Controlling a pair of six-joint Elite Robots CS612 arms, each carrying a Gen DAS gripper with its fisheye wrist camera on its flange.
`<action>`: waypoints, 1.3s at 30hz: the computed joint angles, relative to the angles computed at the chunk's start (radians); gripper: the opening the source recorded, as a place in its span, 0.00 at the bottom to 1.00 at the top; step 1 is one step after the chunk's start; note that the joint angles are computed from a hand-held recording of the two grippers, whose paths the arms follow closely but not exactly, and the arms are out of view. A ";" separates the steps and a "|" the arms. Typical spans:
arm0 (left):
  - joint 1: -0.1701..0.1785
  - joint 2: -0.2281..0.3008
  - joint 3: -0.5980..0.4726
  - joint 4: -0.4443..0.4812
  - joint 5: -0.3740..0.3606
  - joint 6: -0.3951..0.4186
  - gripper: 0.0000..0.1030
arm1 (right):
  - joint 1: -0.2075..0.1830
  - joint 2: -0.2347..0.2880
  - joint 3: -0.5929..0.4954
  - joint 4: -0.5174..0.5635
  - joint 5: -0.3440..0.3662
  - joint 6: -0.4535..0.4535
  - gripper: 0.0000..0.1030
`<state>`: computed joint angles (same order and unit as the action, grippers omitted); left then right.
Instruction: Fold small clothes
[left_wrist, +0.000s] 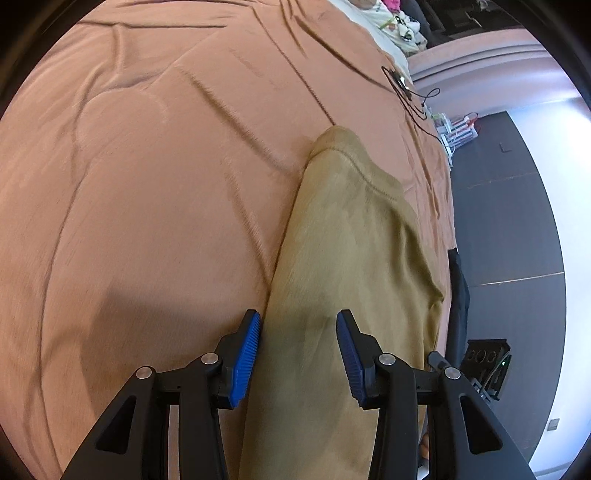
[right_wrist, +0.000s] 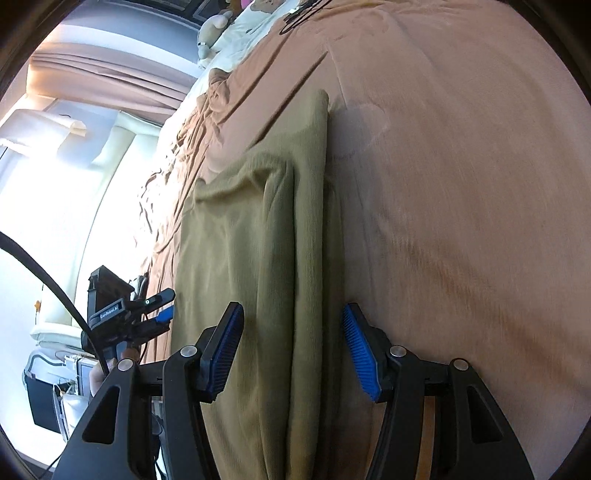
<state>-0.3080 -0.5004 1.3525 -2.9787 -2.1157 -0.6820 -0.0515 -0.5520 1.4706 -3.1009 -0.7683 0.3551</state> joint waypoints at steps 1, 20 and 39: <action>0.000 0.005 -0.013 0.013 -0.001 0.004 0.43 | 0.000 0.003 -0.006 0.000 0.001 0.005 0.52; -0.009 0.063 -0.161 0.117 0.068 0.036 0.35 | 0.016 0.049 -0.119 0.046 -0.036 0.013 0.42; -0.006 0.009 -0.095 -0.072 0.036 -0.024 0.07 | 0.054 -0.039 -0.045 -0.061 -0.118 -0.075 0.12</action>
